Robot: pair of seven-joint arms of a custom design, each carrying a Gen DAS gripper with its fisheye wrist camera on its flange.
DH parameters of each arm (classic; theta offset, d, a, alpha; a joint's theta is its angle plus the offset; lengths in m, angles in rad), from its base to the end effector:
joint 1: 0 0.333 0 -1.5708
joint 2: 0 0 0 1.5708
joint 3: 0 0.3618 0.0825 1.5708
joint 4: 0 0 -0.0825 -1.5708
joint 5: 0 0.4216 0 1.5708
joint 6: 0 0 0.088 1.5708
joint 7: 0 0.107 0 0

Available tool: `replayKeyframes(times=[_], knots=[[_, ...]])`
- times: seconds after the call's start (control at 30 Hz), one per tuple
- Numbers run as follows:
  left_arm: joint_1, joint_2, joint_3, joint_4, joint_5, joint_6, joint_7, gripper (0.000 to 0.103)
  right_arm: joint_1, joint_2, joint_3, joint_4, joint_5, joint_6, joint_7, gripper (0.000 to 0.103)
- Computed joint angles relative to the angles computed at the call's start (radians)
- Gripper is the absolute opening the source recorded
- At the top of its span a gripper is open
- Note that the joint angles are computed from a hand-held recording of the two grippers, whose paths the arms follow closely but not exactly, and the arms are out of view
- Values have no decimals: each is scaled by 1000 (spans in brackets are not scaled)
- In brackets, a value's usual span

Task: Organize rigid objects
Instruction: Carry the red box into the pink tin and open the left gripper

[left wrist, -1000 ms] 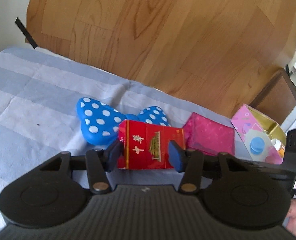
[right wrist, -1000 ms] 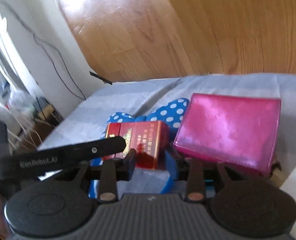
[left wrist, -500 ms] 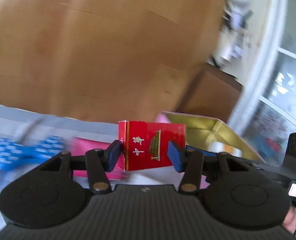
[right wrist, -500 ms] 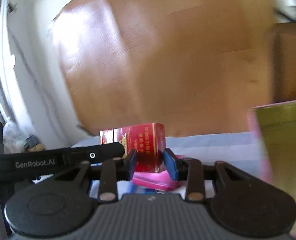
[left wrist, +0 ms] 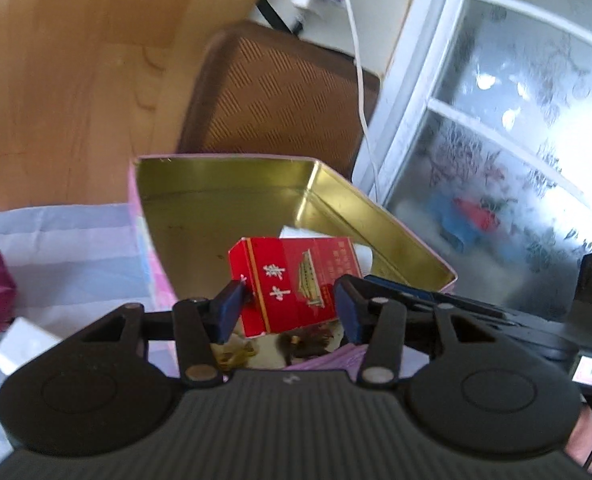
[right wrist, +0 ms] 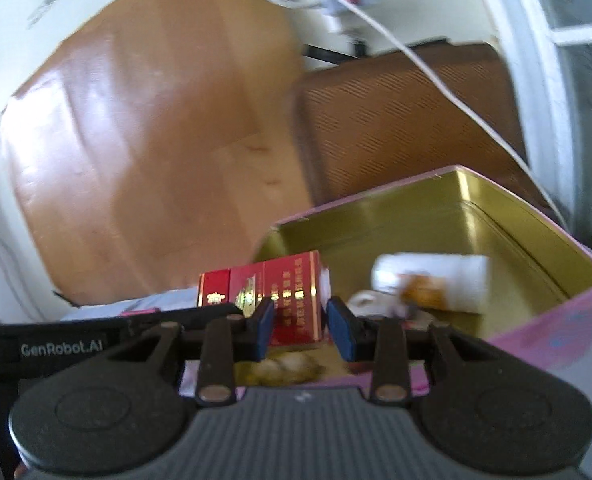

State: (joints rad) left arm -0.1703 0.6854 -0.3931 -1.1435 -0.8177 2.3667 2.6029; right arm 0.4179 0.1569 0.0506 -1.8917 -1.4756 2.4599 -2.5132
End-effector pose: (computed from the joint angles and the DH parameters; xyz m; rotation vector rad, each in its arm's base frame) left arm 0.7676 -0.3582 0.5191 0.7703 -2.5633 1.5852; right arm 0.6012 0.3034 0.4934 -0.9218 1.9170 -0.9182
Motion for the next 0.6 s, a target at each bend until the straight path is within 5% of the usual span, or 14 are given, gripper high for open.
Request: replayKeyframes(times=[0.23,0.37,0.6], knots=[[-48,10,20,17,65,50,-32,54,-17,-5,-4,-20,10,-16,16,25],[-68,-13,37,-24,103,147,-36,61,21,21,5,17,39,-208,-49,32],[-46,-55,41,-102,112,308,7,61,65,40,12,55,-36,-283,-64,32]])
